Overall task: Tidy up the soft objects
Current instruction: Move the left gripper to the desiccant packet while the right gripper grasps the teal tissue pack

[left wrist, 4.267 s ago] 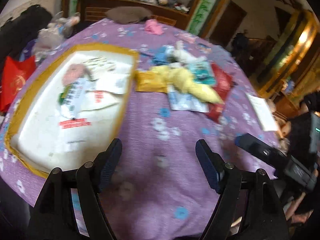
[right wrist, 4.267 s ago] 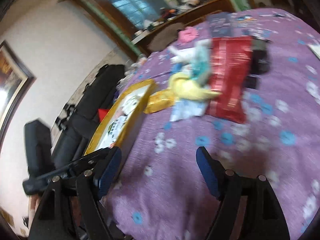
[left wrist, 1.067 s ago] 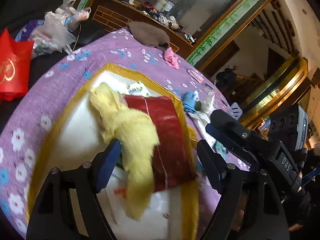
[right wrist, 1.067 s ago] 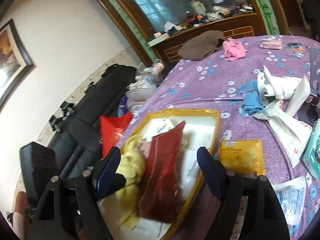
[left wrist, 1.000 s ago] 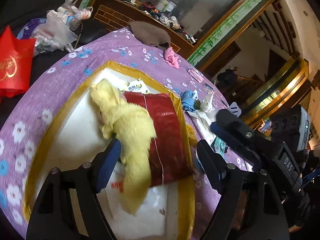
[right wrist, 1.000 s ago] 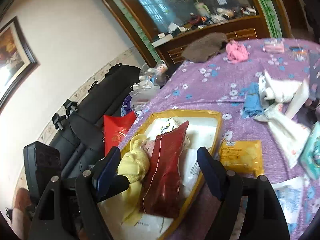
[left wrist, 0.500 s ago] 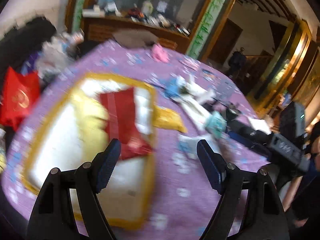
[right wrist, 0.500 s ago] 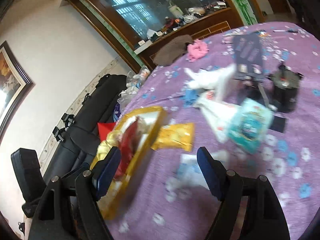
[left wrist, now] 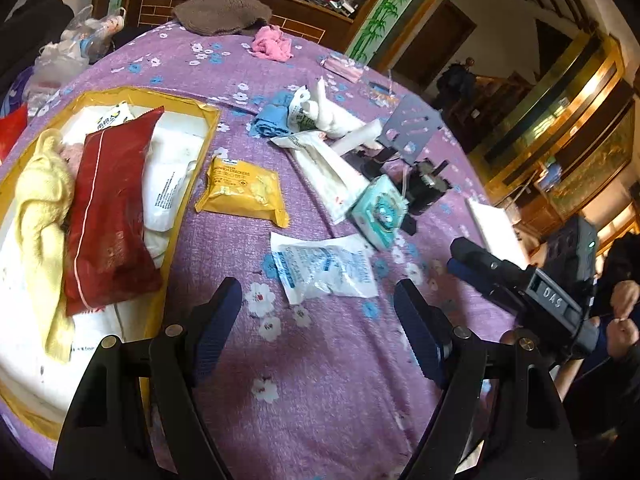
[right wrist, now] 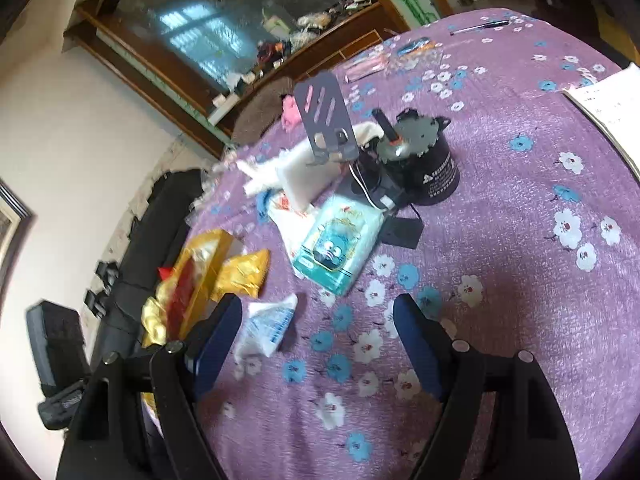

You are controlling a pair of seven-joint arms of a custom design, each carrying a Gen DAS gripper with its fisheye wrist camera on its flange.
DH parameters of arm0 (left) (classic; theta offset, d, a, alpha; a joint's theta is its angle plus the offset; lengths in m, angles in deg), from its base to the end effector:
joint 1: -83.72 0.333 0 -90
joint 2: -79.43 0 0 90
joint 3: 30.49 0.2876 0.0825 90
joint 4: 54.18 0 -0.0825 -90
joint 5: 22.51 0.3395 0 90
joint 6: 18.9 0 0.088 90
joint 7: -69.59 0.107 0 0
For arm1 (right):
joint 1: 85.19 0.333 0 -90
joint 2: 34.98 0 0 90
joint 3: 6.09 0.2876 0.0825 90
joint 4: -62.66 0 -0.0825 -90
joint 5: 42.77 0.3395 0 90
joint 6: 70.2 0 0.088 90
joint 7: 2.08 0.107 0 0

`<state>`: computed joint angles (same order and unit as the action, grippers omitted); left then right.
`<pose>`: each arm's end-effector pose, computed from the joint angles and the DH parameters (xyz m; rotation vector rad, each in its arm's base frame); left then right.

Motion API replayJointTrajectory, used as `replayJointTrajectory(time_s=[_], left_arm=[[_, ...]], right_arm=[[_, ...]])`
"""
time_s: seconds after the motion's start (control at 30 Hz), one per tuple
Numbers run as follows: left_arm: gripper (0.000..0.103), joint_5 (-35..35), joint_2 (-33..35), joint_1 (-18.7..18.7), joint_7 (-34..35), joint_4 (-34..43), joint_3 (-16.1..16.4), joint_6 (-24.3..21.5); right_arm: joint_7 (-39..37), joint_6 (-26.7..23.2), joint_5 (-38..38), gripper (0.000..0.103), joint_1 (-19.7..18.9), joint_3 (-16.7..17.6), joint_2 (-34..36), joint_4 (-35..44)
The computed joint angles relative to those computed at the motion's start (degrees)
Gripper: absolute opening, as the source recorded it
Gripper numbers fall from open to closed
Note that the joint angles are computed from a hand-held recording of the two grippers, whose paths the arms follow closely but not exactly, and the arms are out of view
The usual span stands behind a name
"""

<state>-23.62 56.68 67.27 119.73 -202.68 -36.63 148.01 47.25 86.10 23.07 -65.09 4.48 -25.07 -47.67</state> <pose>0.3925 -0.1646 0.4751 -2.2392 1.6315 -0.9965 0.5260 0.2660 0.4491 -1.7659 1.3176 0.1121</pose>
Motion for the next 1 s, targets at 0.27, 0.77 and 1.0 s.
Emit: replayJointTrajectory(time_s=[0.27,0.77,1.0], left_arm=[[0.079,0.18,7.91,0.39,7.62,6.51,0.39,-1.94],[0.079,3.06,17.86,4.16,19.50,12.77,-3.49,-3.19],[0.079,-3.27,17.13,3.75,22.51,12.95,-2.94,-4.35]], right_arm=[[12.61,-2.80,-9.65,0.069,0.22,-0.51,10.26,10.90],[29.49,8.37,-36.66,0.026,5.07,-2.45,13.52,11.27],[20.92,9.08,-27.17,0.009,-2.17,5.49,12.30,9.85]])
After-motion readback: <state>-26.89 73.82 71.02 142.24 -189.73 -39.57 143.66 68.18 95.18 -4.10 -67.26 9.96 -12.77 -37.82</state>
